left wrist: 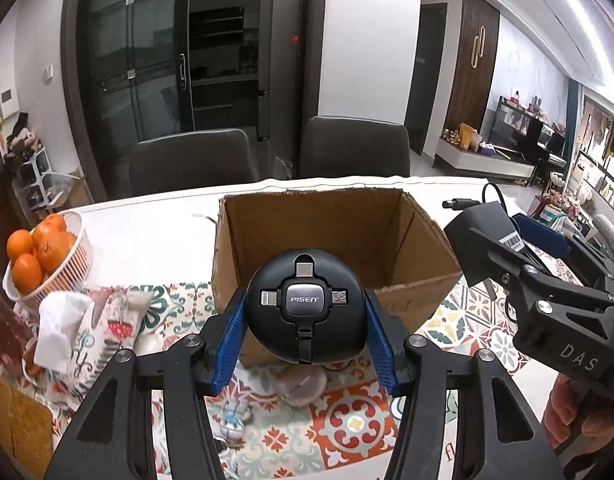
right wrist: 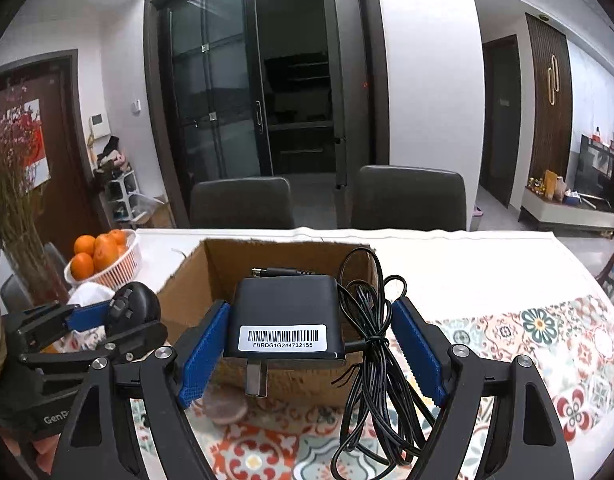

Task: Organize rigid objects
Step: 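Lift the PISEN hub and power adapter and carry both over the box, then open both tools to drop the hub and adapter into the box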

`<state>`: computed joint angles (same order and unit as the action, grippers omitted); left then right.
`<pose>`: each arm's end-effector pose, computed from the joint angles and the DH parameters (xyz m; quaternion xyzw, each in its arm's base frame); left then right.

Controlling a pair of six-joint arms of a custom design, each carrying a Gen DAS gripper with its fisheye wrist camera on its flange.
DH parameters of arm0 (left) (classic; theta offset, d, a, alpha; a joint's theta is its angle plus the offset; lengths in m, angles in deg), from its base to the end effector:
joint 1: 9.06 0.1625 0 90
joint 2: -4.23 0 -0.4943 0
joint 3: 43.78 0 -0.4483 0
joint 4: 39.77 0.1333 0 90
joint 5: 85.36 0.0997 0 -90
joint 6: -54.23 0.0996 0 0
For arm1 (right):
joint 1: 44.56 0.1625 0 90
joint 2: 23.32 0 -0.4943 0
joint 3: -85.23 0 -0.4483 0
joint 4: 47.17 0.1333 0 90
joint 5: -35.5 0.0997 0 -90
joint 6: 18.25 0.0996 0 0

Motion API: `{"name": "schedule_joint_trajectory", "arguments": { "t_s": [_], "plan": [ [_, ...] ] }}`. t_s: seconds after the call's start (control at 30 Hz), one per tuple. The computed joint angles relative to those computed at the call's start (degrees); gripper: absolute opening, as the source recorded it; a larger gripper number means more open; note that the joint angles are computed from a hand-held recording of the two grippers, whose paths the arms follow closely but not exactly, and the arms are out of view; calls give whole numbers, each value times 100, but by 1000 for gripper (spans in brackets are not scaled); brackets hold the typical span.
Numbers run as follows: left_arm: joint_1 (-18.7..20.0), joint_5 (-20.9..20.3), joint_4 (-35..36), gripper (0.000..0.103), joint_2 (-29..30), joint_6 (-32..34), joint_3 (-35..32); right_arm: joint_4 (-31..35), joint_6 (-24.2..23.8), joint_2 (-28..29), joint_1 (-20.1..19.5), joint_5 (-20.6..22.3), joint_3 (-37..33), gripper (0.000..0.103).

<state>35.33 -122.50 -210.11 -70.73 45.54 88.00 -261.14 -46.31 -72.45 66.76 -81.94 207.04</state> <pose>-0.2007 -0.4941 0.2493 0.1915 0.8603 -0.3612 0.3045 0.2953 -0.5162 0.1308 0.2726 -0.8386 0.4071 0.2382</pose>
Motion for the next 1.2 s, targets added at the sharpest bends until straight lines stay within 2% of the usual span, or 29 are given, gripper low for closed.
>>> {"name": "schedule_joint_trajectory", "arguments": {
  "t_s": [0.37,0.9,0.93,0.97,1.0,1.03,1.2],
  "plan": [
    [311,-195,309,54,221,376,-582,576,13,99,1,93,-488,82],
    [670,-379,365,55,629,621,-994,1125,111,306,-203,206,-916,82],
    [678,-377,365,57,651,689,-1010,1171,123,309,-219,235,-931,82],
    [679,-329,379,65,680,723,-1024,1216,126,314,-239,278,-942,84],
    [652,-220,342,82,713,734,-1022,1322,141,311,-273,317,-965,86],
    [619,-92,133,90,752,810,-984,1384,196,315,-284,314,-969,87],
    [539,106,-151,90,727,944,-894,1323,346,318,-292,137,-972,88]
  ]
}}
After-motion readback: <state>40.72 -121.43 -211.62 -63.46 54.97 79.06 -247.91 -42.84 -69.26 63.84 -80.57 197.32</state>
